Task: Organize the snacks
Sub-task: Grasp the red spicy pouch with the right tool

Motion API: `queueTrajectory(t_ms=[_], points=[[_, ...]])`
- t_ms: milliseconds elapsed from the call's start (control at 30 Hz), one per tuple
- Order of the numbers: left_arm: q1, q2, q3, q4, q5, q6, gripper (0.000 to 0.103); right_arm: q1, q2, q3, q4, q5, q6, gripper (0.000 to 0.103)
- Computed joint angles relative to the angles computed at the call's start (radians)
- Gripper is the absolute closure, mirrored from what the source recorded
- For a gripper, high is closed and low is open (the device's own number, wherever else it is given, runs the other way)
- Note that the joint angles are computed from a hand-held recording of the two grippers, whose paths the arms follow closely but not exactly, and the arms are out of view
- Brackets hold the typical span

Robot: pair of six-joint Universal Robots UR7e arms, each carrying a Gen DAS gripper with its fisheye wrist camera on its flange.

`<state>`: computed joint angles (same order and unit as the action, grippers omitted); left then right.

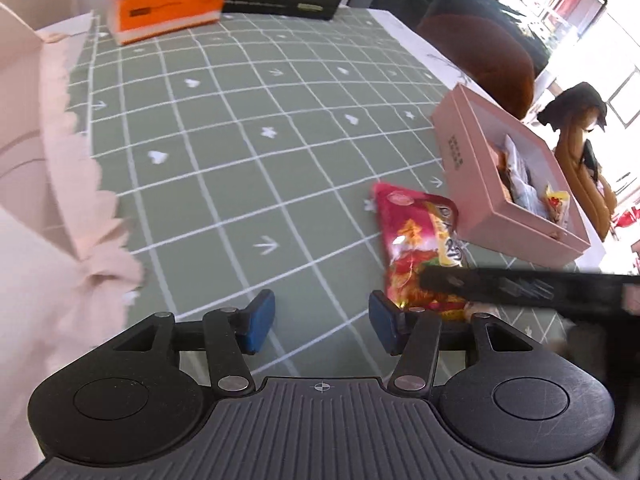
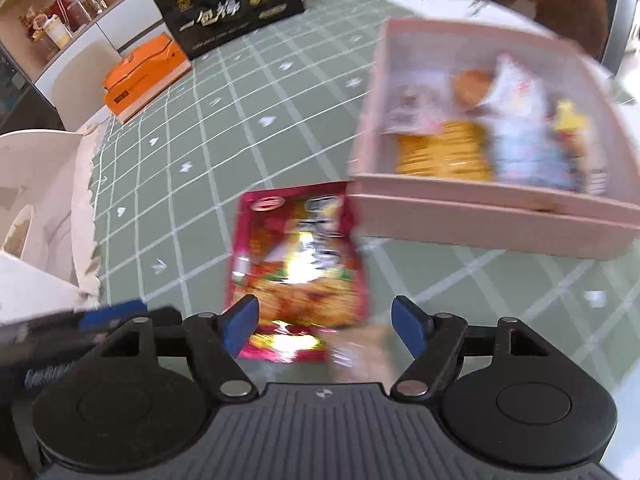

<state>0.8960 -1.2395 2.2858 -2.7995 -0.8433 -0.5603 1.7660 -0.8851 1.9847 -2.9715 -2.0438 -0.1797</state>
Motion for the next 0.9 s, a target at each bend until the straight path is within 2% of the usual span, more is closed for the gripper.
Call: queueTrajectory(t_ms=[200, 233, 300, 367, 467, 533, 633, 767, 900], points=[[0.004, -0.056, 0.036, 0.004, -0.015, 0.028, 0.045, 0.080, 0.202, -0.117, -0.111, -0.222, -0.052, 0.002], [0.009, -0.062, 0.042, -0.003, -0.023, 0.037, 0.045, 0.087, 0.225, -0.124, -0.138, -0.243, -0.070, 0.000], [0.017, -0.064, 0.049, -0.023, -0.037, 0.050, 0.045, 0.094, 0.232, -0.128, -0.135, -0.242, -0.055, 0.000], [0.023, -0.072, 0.060, -0.036, -0.050, 0.057, 0.045, 0.102, 0.222, -0.129, -0.099, -0.240, -0.040, 0.008], [0.027, -0.081, 0.073, -0.052, -0.063, 0.066, 0.045, 0.106, 0.179, -0.117, -0.042, -0.209, -0.011, 0.035], [0.028, -0.080, 0.078, -0.064, -0.073, 0.068, 0.046, 0.108, 0.146, -0.111, 0.001, -0.184, 0.017, 0.062], [0.023, -0.075, 0.083, -0.079, -0.097, 0.067, 0.046, 0.113, 0.108, -0.101, 0.039, -0.166, 0.022, 0.068], [0.007, -0.068, 0.089, -0.081, -0.159, 0.064, 0.047, 0.111, 0.066, -0.072, 0.067, -0.179, -0.010, 0.068], [-0.023, -0.049, 0.094, -0.062, -0.216, 0.049, 0.047, 0.076, -0.011, -0.001, 0.062, -0.165, -0.036, 0.068]])
